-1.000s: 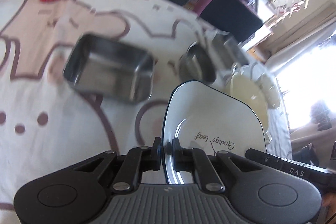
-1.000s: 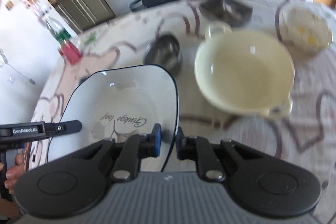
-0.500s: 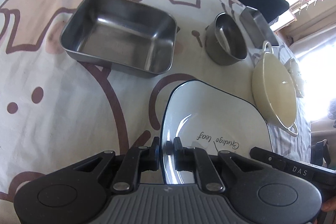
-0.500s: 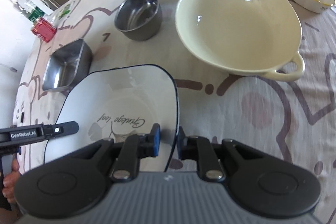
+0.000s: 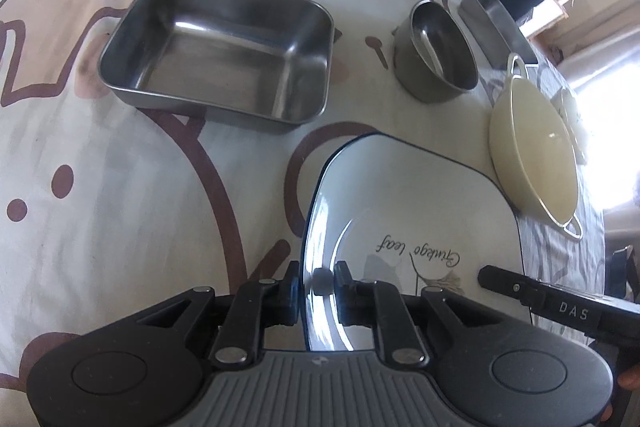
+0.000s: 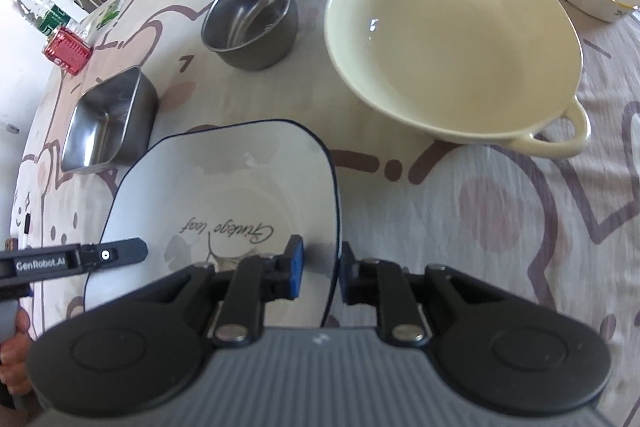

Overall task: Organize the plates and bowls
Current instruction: 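Lower the white plate onto the cloth and open both grippers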

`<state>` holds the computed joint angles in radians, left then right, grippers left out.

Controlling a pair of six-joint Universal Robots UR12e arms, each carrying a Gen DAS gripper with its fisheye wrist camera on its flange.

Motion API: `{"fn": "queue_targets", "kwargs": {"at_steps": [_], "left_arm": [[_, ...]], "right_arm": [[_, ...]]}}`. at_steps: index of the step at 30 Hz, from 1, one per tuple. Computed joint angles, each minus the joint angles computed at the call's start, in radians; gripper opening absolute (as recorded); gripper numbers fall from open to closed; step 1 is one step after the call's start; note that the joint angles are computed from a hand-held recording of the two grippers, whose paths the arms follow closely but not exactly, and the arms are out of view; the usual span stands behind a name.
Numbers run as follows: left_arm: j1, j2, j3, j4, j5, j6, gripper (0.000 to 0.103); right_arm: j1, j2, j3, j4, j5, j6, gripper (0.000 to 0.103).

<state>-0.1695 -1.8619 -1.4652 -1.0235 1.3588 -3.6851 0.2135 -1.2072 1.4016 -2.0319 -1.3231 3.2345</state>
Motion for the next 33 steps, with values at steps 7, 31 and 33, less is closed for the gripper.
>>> {"fn": "queue_targets", "kwargs": {"at_steps": [7,31,33], "left_arm": [[-0.003,-0.006,0.007,-0.010,0.003,0.024,0.020],[-0.010,-0.031,0.045,-0.052,0.026,0.164,0.018],[-0.009,-0.029,0.043,-0.052,0.025,0.162,0.018]], "right_arm": [[0.003,0.005,-0.009,0.021,-0.008,-0.008,0.024],[0.001,0.004,-0.028,0.129,-0.029,-0.084,0.022],[0.001,0.000,-0.025,0.129,-0.033,-0.091,0.023]]}}
